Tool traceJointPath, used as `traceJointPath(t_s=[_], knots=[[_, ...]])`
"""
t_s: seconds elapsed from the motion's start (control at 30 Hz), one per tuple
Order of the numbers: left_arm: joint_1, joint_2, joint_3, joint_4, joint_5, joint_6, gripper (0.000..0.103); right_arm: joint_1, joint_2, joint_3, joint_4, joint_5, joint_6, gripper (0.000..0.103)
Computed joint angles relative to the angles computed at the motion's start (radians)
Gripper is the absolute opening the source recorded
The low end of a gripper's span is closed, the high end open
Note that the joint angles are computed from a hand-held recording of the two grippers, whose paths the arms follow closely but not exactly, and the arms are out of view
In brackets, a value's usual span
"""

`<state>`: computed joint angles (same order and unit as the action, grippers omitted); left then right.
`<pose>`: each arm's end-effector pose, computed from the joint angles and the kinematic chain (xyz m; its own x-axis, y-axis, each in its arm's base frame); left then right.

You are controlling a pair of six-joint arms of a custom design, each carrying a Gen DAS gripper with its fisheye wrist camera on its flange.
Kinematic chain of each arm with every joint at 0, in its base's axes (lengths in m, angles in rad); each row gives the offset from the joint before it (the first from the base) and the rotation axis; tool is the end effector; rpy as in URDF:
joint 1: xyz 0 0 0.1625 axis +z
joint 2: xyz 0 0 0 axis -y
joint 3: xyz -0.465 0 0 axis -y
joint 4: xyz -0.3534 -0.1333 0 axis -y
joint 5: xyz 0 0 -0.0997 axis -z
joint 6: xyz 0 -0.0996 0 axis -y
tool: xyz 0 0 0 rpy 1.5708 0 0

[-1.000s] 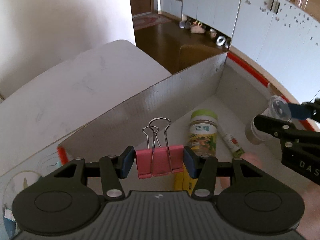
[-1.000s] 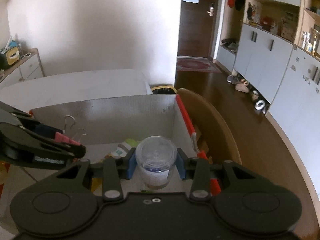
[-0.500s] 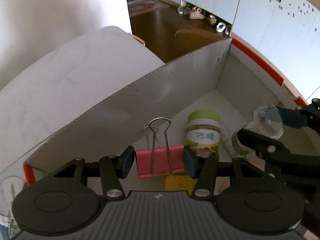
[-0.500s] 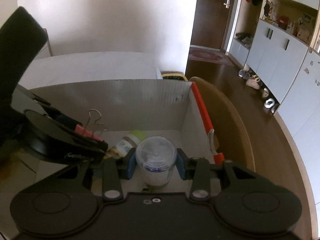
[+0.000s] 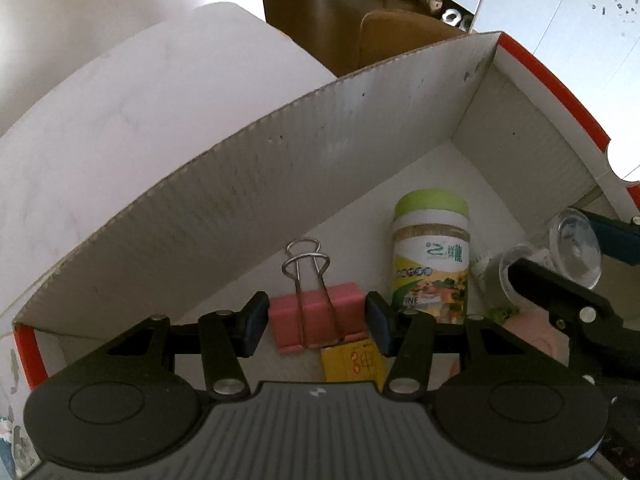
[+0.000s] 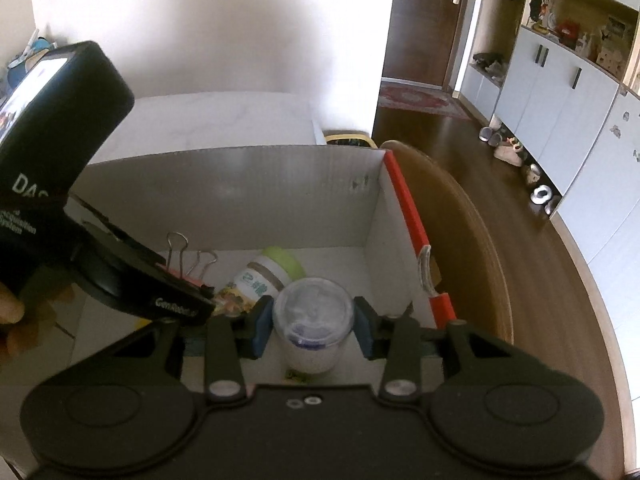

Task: Organize rigid objects
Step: 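Open the left gripper over the box while the right gripper releases the cup, then withdraw both grippers from the red box back to the table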

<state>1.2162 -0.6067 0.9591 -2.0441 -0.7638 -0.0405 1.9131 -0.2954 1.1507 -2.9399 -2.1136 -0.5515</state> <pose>-0.0926 -0.8412 0.2493 -0.6923 0.1206 -0.7115 0.3169 0.9366 -0.1495 0.3475 -0.7312 0.0059 -0.6064 -0.4709 0.6407 -0.7163 0.6734 -0.1829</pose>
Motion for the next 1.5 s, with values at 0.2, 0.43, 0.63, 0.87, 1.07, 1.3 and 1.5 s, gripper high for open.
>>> traceJointPath(t_s=[0.2,0.43,0.63,0.87,1.07,1.3,1.5], knots=[[-0.011,-0.012,0.017,-0.006,0.009,-0.012,0.066,0.0,-0.001,-0.004,0.01,-0.006,0.0,0.055],[-0.018,-0.057,0.075,-0.065,-0.013,-0.012,0.066,0.004,-0.016,0.022,0.006,-0.007,0.02,0.065],[-0.034,-0.1,0.146,-0.151,-0.028,0.021,0.066,0.011,-0.04,0.059,-0.014,-0.004,0.039,0.075],[-0.056,-0.163,0.265,-0.293,-0.017,0.116,0.066,0.027,-0.066,0.109,-0.05,0.0,0.058,0.078],[-0.066,-0.202,0.326,-0.355,-0.044,0.128,0.066,0.04,-0.096,0.161,-0.075,0.015,0.083,0.085],[-0.073,-0.277,0.41,-0.424,-0.067,0.127,0.068,0.066,-0.123,0.209,-0.105,0.039,0.095,0.09],[-0.081,-0.344,0.486,-0.508,-0.082,0.158,0.072,0.089,-0.138,0.24,-0.122,0.067,0.124,0.097]])
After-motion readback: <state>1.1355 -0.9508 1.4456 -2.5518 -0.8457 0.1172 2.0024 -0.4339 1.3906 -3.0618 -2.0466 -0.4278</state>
